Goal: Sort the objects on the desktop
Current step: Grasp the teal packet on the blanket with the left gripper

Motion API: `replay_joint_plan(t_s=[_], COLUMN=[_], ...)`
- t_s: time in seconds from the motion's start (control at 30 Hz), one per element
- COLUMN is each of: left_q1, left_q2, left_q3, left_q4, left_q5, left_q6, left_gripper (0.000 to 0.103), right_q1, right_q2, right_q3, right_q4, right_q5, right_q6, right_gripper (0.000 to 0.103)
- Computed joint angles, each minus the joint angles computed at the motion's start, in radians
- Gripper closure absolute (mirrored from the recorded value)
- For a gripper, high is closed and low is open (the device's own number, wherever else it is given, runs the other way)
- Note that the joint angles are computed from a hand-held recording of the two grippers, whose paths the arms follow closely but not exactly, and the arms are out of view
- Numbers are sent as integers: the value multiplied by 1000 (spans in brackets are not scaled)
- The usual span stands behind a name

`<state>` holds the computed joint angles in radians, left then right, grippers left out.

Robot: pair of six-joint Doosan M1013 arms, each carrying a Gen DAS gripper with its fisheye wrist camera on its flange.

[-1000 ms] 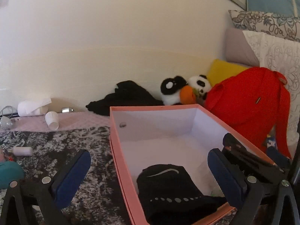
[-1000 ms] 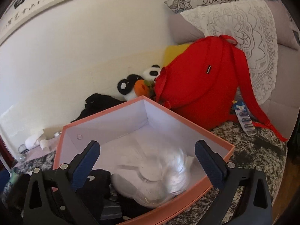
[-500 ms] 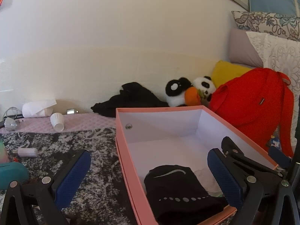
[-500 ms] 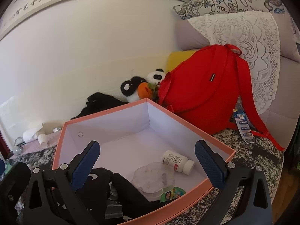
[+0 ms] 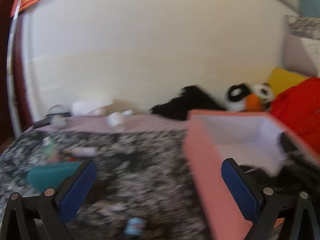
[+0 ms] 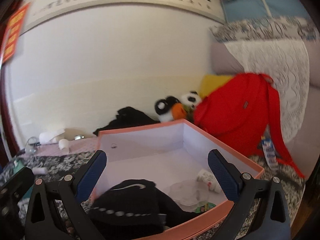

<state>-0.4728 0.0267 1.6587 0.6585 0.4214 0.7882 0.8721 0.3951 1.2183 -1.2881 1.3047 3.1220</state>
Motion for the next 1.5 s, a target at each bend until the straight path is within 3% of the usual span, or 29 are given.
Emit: replay_joint_plan(t_s=[0.1, 0.3, 0.6, 0.7, 0.83, 0.97, 1.07, 1.13, 1.2, 1.23, 1.27, 1.33, 1.5], left_q1=[33, 105, 141, 141, 145, 110, 76, 86, 115, 116, 112, 107, 127], left_q2=[6, -1, -53, -56, -53, -32, 8, 27, 26, 24, 22, 14, -21], left_q3=[2, 19, 159, 192, 206, 206, 182, 168, 156, 152, 150, 151, 153], left_q4=[20, -88, -165, -203, -351, -335, -228, -293, -423, -410, -344, -275, -294], left_q5=[55, 119, 119, 111, 56, 20, 105, 139, 140, 145, 155, 164, 150], left_q6=[-31, 112, 333, 395, 535, 584, 520, 547, 618, 590, 550, 505, 508], left_gripper=[0, 0, 0, 0, 0, 0, 0, 1, 34, 58, 97, 98, 98], right_q1=[13, 35, 57, 60, 58, 52, 46, 42, 40, 39, 38, 33, 8], right_q2=[14, 51, 103, 108, 105, 100, 95, 93, 94, 92, 91, 83, 60], right_q3=[-22, -77, -135, -141, -137, -129, -122, -120, -120, -118, -115, -105, -79], right_q4=[3, 30, 66, 74, 100, 113, 124, 128, 133, 136, 140, 158, 298], right_q5=[-23, -71, -127, -139, -160, -159, -165, -166, -170, -179, -189, -234, -392], right_q6=[-21, -60, -152, -166, -162, -159, -154, -156, -162, -165, -167, -174, -241], right_gripper=[0, 0, 0, 0, 0, 0, 0, 0, 0, 0, 0, 0, 1])
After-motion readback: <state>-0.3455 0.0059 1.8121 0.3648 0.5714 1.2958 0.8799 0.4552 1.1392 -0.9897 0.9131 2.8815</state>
